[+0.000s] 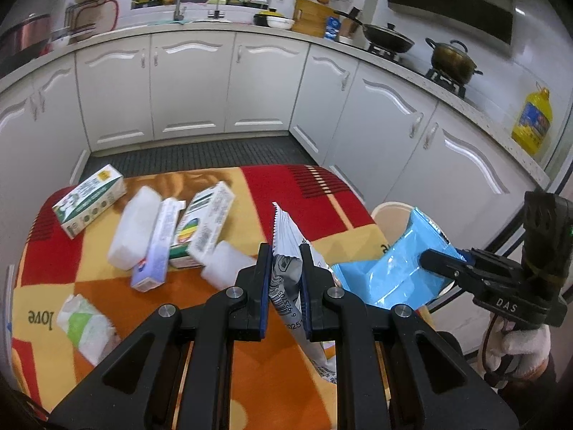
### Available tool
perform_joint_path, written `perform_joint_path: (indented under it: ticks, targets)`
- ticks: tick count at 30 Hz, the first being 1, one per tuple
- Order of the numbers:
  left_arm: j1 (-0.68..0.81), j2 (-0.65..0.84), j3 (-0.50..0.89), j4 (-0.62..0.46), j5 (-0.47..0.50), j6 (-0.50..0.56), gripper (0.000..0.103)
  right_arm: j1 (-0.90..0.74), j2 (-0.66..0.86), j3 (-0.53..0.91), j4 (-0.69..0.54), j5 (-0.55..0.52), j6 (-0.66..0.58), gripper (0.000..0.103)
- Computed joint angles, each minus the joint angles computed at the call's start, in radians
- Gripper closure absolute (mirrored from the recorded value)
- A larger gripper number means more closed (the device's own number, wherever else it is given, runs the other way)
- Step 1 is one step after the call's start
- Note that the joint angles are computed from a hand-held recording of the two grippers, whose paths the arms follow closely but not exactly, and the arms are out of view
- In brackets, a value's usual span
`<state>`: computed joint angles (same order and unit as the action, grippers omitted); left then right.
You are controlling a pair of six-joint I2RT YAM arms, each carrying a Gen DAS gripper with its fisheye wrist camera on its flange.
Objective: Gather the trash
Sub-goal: 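Carry the blue wrapper and white paper packet over the white bin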
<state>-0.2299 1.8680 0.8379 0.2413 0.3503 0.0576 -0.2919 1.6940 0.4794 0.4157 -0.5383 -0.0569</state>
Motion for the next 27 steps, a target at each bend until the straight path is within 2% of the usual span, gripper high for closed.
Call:
perform_joint_path:
  ticks: [12, 27]
  targets:
    - [-0.156, 0.087, 0.118, -0.023, -0.05, -0.053, 0.092, -0.218, 0.044, 0.043, -0.055, -0.071, -0.085, 0.077]
    - [-0.332, 0.301, 0.393, -0.111, -0.111, -0.134, 0.092, -0.446, 0.167, 0.145, -0.092, -0.091, -0.162, 0.077]
